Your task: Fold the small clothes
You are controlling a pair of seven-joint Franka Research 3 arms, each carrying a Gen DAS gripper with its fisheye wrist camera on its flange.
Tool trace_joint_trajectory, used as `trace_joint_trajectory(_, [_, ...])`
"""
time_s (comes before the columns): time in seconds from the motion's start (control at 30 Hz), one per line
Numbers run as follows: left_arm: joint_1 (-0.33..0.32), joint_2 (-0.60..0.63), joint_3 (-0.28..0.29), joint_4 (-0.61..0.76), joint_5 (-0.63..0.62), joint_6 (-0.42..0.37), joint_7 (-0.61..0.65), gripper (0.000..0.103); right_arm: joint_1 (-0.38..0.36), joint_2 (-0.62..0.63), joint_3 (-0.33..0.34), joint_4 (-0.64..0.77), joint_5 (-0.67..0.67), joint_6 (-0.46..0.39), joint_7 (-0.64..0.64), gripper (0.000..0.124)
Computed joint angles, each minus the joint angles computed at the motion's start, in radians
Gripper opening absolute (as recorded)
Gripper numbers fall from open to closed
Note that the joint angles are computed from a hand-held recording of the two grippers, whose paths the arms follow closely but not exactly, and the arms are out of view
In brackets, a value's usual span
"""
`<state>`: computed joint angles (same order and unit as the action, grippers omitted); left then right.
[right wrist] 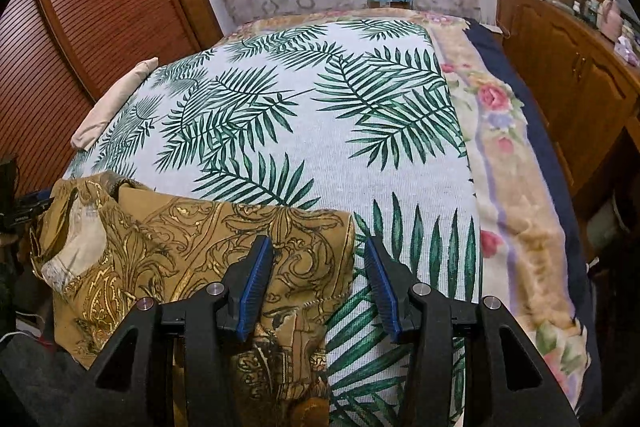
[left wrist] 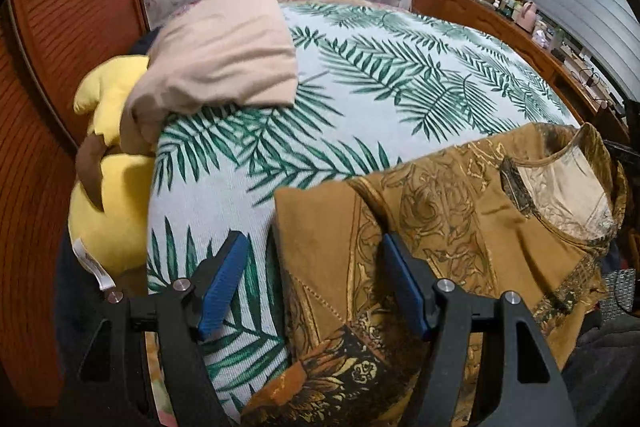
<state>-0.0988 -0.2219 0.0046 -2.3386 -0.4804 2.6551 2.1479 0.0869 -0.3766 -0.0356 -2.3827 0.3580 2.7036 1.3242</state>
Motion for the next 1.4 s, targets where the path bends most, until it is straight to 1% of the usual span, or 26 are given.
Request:
trace_joint_trajectory(0.1, [0.0, 0.006, -0.002, 0.004, -0.001, 0.007, -0.009, 0.07, -0.015, 0.013, 0.016, 0.016, -0.035, -0.008, 0.023, 0.05])
trace_joint_trajectory(0.13, [-0.003, 0.007, -0.001, 0.005, -0.01, 0.011, -0.006, 0.068, -0.013, 0.017, 0.017, 0.019, -0.039, -0.008, 0.023, 0.05])
trace_joint_trajectory(0.17, [-0.01, 0.006, 0.004, 0.002, -0.033, 0.018, 0.012, 0.061, -0.005, 0.02, 0.014, 0.023, -0.034, -0.008, 0.016, 0.05])
trace_joint_trajectory(0.2, [-0.013, 0.005, 0.006, 0.002, -0.046, 0.018, 0.023, 0.045, 0.006, 0.02, 0.009, 0.022, -0.025, -0.007, 0.003, 0.05])
trace_joint_trajectory(0.23, [-0.018, 0.004, 0.011, 0.004, -0.067, 0.01, 0.037, 0.036, 0.01, 0.018, 0.01, 0.019, -0.023, -0.002, -0.004, 0.05])
trace_joint_trajectory(0.27, [-0.017, 0.004, 0.011, 0.007, -0.073, 0.002, 0.036, 0.033, 0.009, 0.013, 0.015, 0.012, -0.031, 0.004, -0.004, 0.049])
trace_joint_trajectory(0.3, [-0.014, 0.003, 0.008, 0.006, -0.072, 0.004, 0.031, 0.022, 0.005, 0.009, 0.023, 0.003, -0.042, 0.015, 0.001, 0.043])
trace_joint_trajectory(0.33, [-0.019, 0.003, 0.016, 0.011, -0.099, -0.015, 0.048, 0.015, 0.014, 0.005, 0.02, -0.003, -0.036, 0.019, -0.01, 0.027])
trace_joint_trajectory(0.37, [-0.02, 0.001, 0.019, 0.012, -0.115, -0.025, 0.06, 0.013, 0.02, 0.001, 0.018, -0.009, -0.032, 0.021, -0.017, 0.02])
trace_joint_trajectory(0.4, [-0.019, -0.004, 0.017, 0.009, -0.122, -0.025, 0.066, 0.01, 0.027, -0.005, 0.014, -0.016, -0.026, 0.025, -0.028, 0.015])
trace_joint_trajectory(0.43, [-0.02, -0.018, 0.013, -0.004, -0.13, -0.012, 0.074, 0.009, 0.043, -0.013, 0.002, -0.023, -0.005, 0.024, -0.05, 0.01])
trace_joint_trajectory(0.47, [-0.024, -0.03, 0.013, -0.014, -0.143, 0.001, 0.082, 0.009, 0.052, -0.021, -0.004, -0.03, 0.009, 0.026, -0.065, 0.008])
trace_joint_trajectory(0.53, [-0.043, -0.07, 0.025, -0.037, -0.191, 0.025, 0.106, 0.008, 0.05, -0.052, 0.008, -0.062, 0.013, 0.065, -0.065, 0.007])
trace_joint_trajectory(0.6, [-0.073, -0.122, 0.051, -0.057, -0.249, 0.037, 0.144, 0.008, 0.056, -0.092, 0.014, -0.096, 0.029, 0.109, -0.059, 0.006])
trace_joint_trajectory(0.7, [-0.11, -0.196, 0.077, -0.078, -0.287, 0.05, 0.175, 0.008, 0.079, -0.177, 0.005, -0.149, 0.064, 0.175, -0.059, 0.005])
trace_joint_trajectory(0.77, [-0.132, -0.263, 0.077, -0.097, -0.274, 0.07, 0.172, 0.007, 0.082, -0.242, 0.007, -0.181, 0.068, 0.199, -0.055, 0.005])
trace_joint_trajectory(0.8, [-0.145, -0.281, 0.084, -0.1, -0.263, 0.078, 0.167, 0.007, 0.07, -0.277, 0.02, -0.194, 0.06, 0.207, -0.043, 0.005])
trace_joint_trajectory(0.87, [-0.186, -0.34, 0.097, -0.109, -0.253, 0.102, 0.17, 0.007, 0.059, -0.344, 0.036, -0.217, 0.045, 0.222, -0.028, 0.005])
trace_joint_trajectory(1.0, [-0.255, -0.44, 0.114, -0.106, -0.218, 0.157, 0.159, 0.007, 0.061, -0.461, 0.041, -0.23, 0.022, 0.242, -0.021, 0.005])
trace_joint_trajectory(1.1, [-0.296, -0.467, 0.128, -0.078, -0.184, 0.196, 0.148, 0.007, 0.051, -0.531, 0.052, -0.217, -0.003, 0.248, -0.017, 0.005])
trace_joint_trajectory(1.2, [-0.338, -0.446, 0.146, -0.002, -0.146, 0.239, 0.135, 0.007, 0.037, -0.572, 0.066, -0.185, -0.036, 0.26, -0.025, 0.005])
trace_joint_trajectory(1.3, [-0.379, -0.4, 0.177, 0.074, -0.11, 0.276, 0.124, 0.007, 0.02, -0.57, 0.078, -0.12, -0.071, 0.271, -0.042, 0.005])
trace_joint_trajectory(1.4, [-0.437, -0.332, 0.231, 0.171, -0.091, 0.295, 0.11, 0.007, 0.014, -0.534, 0.079, -0.041, -0.095, 0.272, -0.06, 0.005])
